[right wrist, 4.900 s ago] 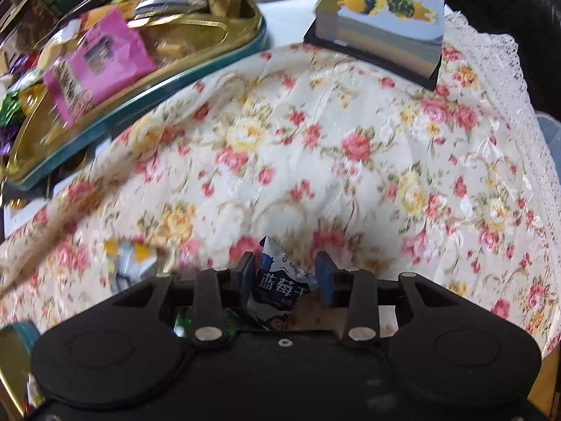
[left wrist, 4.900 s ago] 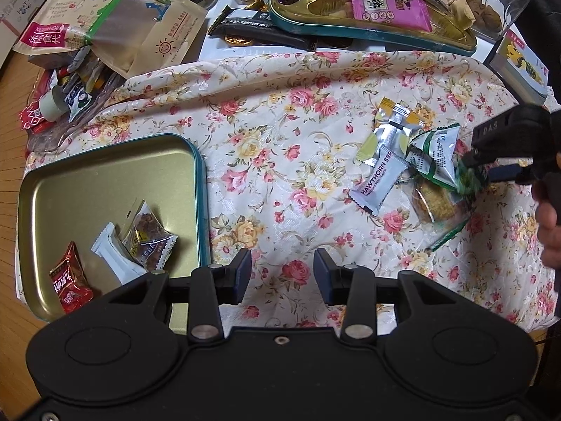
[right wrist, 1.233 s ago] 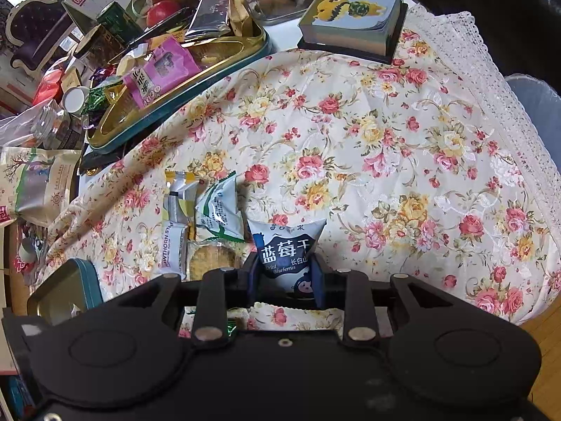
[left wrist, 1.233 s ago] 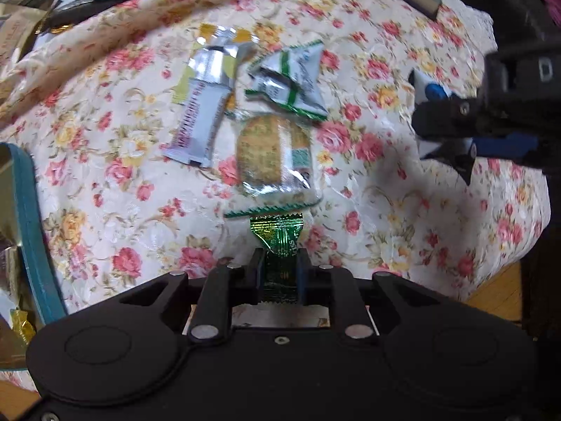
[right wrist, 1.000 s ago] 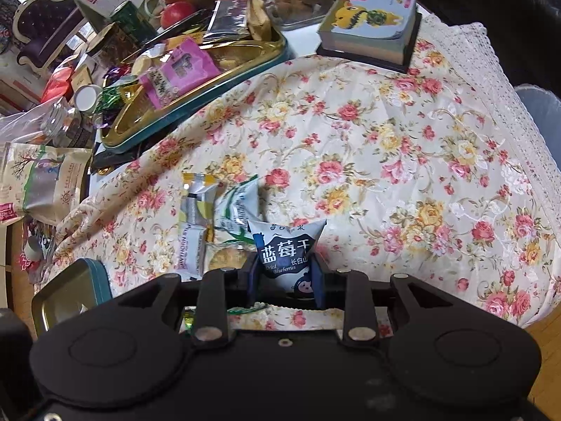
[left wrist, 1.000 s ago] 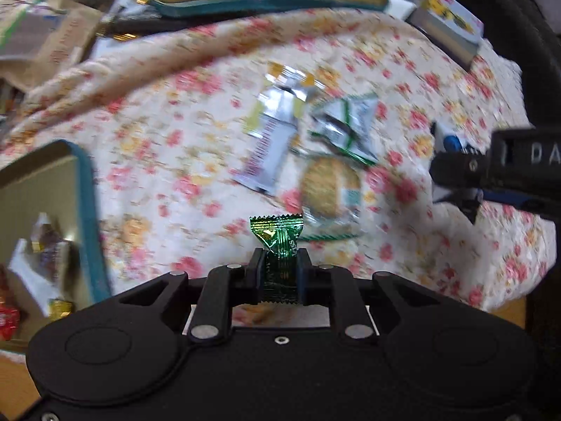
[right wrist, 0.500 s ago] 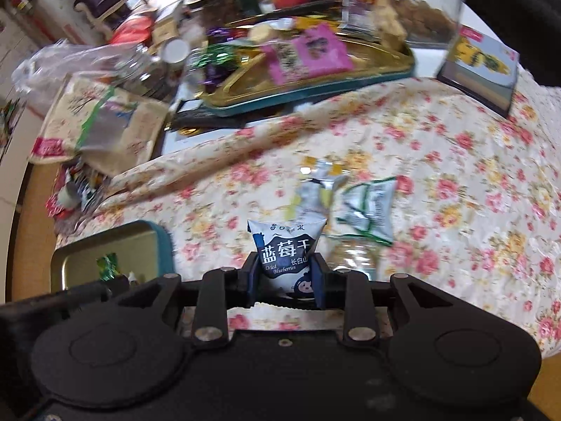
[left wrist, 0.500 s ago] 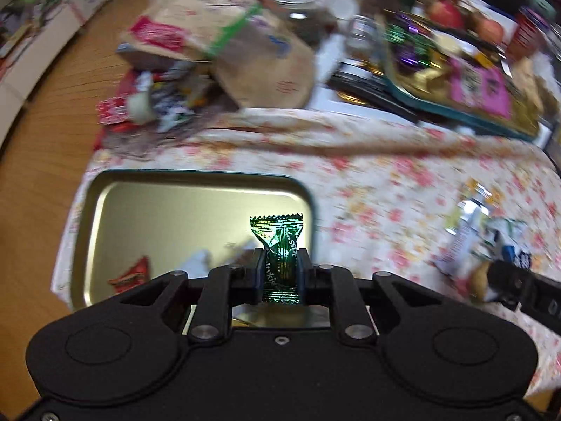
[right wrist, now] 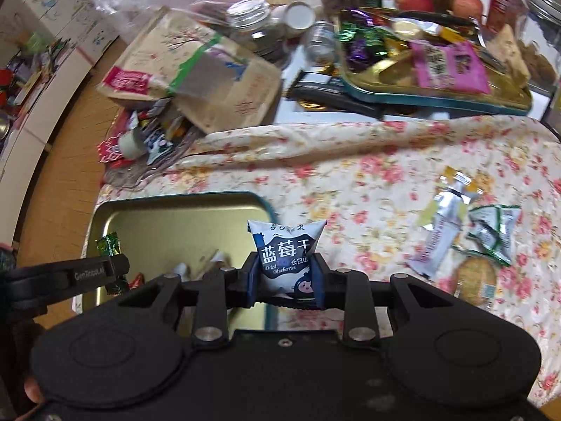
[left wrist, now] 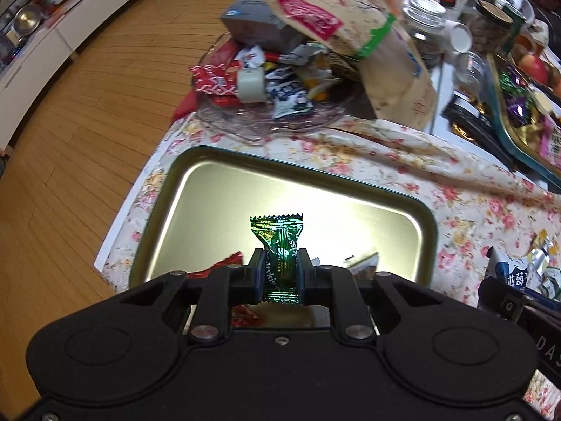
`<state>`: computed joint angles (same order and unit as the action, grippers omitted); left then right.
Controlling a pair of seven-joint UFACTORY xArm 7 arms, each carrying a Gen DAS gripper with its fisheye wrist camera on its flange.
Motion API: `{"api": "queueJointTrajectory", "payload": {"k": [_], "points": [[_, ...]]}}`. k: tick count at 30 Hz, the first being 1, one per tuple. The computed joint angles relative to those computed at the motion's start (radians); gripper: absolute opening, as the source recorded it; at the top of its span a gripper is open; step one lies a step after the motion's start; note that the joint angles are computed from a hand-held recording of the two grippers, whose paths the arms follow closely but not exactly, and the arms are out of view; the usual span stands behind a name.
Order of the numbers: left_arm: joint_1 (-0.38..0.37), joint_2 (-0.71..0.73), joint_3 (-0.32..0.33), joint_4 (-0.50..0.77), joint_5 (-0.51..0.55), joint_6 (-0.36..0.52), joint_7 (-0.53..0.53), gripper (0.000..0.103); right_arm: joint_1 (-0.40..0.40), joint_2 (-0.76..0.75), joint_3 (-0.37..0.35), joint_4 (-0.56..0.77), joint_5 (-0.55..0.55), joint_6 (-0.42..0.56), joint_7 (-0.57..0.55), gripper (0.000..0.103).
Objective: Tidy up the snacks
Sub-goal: 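Carry both snacks over the gold tray and open both tools to drop them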
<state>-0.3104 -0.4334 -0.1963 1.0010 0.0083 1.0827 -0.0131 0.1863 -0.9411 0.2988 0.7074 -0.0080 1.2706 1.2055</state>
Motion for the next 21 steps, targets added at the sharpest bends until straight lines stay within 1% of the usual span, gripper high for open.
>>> {"api": "queueJointTrajectory", "payload": {"k": [3, 6, 10, 13, 14, 15, 21], "points": [[0.02, 0.01, 0.011, 0.005, 0.013, -0.01, -0.01, 0.024, 0.002, 0.057, 0.019, 0.028, -0.016, -0.045, -0.014, 0.032], [0.041, 0.017, 0.017, 0.012, 0.033, -0.03, -0.029, 0.024, 0.007, 0.097, 0.028, 0.05, -0.035, -0.066, -0.024, 0.032], [0.066, 0.039, 0.027, 0.04, 0.04, -0.04, -0.065, 0.025, 0.011, 0.134, 0.023, 0.059, -0.043, -0.094, -0.021, 0.032], [0.075, 0.049, 0.031, 0.052, 0.04, -0.048, -0.086, 0.026, 0.015, 0.152, 0.017, 0.06, -0.044, -0.11, -0.016, 0.032], [0.078, 0.049, 0.028, 0.052, 0.046, -0.054, -0.096, 0.031, 0.017, 0.156, 0.016, 0.06, -0.046, -0.112, -0.016, 0.032], [0.078, 0.048, 0.029, 0.051, 0.046, -0.06, -0.099, 0.032, 0.019, 0.159, 0.016, 0.06, -0.048, -0.114, -0.015, 0.032], [0.069, 0.061, 0.028, 0.059, 0.038, -0.027, -0.096, 0.033, 0.023, 0.168, 0.014, 0.067, -0.058, -0.115, -0.009, 0.032]]}}
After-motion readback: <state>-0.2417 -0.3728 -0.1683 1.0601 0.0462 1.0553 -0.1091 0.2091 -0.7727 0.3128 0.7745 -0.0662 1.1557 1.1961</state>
